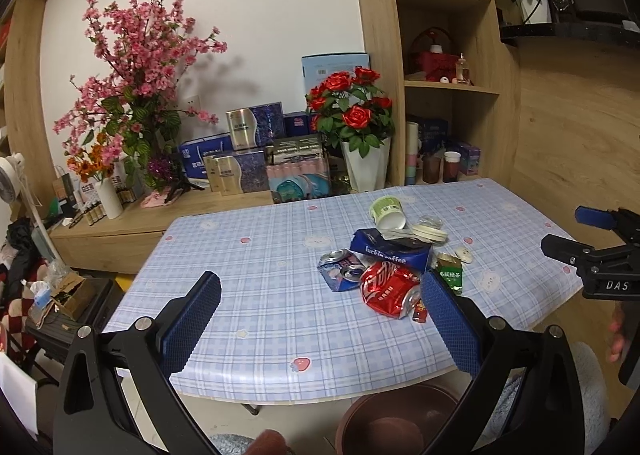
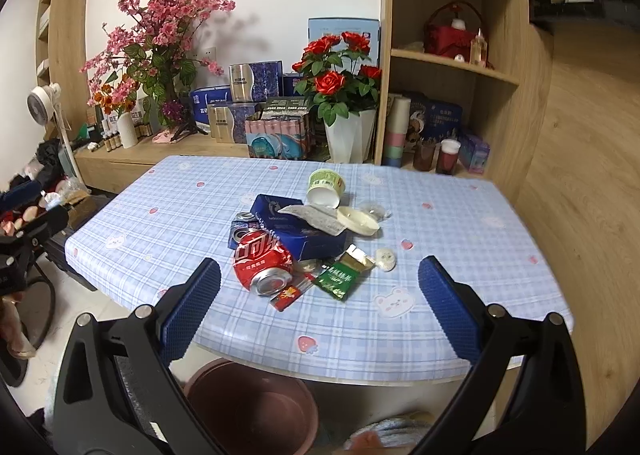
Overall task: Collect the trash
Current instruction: 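Reach the left tool to the crushed red Coca-Cola can and grasp it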
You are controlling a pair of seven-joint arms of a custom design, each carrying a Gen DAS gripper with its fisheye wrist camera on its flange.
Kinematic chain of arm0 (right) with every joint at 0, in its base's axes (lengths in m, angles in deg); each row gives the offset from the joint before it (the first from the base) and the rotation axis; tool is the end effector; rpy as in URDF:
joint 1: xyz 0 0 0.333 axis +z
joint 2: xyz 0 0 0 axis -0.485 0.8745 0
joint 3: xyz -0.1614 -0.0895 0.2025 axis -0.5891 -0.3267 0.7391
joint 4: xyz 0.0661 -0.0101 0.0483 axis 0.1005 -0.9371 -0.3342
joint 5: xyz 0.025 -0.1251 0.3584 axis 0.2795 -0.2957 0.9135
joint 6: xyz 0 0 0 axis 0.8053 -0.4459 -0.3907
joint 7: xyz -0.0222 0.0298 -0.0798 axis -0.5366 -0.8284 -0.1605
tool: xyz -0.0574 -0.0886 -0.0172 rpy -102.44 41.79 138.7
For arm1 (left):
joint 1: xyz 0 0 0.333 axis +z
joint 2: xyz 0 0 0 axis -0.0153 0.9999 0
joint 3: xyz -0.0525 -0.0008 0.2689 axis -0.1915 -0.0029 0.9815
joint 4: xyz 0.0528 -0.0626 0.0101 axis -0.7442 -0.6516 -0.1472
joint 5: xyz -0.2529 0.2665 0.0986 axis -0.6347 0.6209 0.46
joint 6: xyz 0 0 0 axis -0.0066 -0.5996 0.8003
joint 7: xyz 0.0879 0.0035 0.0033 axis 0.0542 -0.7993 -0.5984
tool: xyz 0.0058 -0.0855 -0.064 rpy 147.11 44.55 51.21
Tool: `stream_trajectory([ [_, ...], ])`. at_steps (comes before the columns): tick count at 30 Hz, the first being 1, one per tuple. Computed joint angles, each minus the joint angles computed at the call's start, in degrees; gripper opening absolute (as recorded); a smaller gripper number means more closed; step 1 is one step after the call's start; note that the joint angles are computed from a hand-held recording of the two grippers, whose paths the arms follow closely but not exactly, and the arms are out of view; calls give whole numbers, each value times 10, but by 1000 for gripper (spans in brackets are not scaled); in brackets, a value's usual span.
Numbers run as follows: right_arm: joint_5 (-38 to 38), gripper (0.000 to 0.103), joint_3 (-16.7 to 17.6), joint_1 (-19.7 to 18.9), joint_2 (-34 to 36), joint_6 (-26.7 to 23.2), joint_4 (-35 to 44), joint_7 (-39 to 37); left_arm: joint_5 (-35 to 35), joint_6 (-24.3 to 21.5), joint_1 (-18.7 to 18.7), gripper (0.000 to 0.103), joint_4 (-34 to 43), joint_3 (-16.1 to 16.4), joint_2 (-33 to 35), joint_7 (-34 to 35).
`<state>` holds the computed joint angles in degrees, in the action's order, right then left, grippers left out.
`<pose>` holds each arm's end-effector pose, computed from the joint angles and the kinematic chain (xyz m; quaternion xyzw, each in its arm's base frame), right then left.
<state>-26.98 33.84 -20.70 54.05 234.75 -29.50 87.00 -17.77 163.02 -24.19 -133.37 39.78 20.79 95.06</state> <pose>0.6379 0.1276 0.6489 -0.7408 0.4702 -0.2381 0.4165 0.5457 -0.3170 0.6719 -0.6358 0.5636 -0.3051 0.4301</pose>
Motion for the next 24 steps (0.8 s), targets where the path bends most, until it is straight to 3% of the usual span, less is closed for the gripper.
stream_trajectory([
  [2, 44, 98, 7, -13, 7, -11, -3, -21, -6, 45, 11, 98, -26, 3, -11, -10],
  [5, 47, 98, 4, -13, 25, -11, 2, -8, -35, 99, 29, 98, -51, 3, -14, -15],
  [12, 21, 98, 7, -12, 60, 7, 12, 35, -30, 95, 24, 98, -44, 10, 17, -7],
  [15, 29, 98, 11, -21, 89, -44, 48, 53, -57, 104, 27, 98, -40, 14, 32, 2],
  [20, -93, 98, -20, 12, 106, -17, 45, 115, -102, 68, 19, 98, 6, 23, 74, 44],
  [24, -76, 97, 0, -10, 141, -49, 78, 99, -119, 64, 15, 97, 22, 38, 95, 43],
])
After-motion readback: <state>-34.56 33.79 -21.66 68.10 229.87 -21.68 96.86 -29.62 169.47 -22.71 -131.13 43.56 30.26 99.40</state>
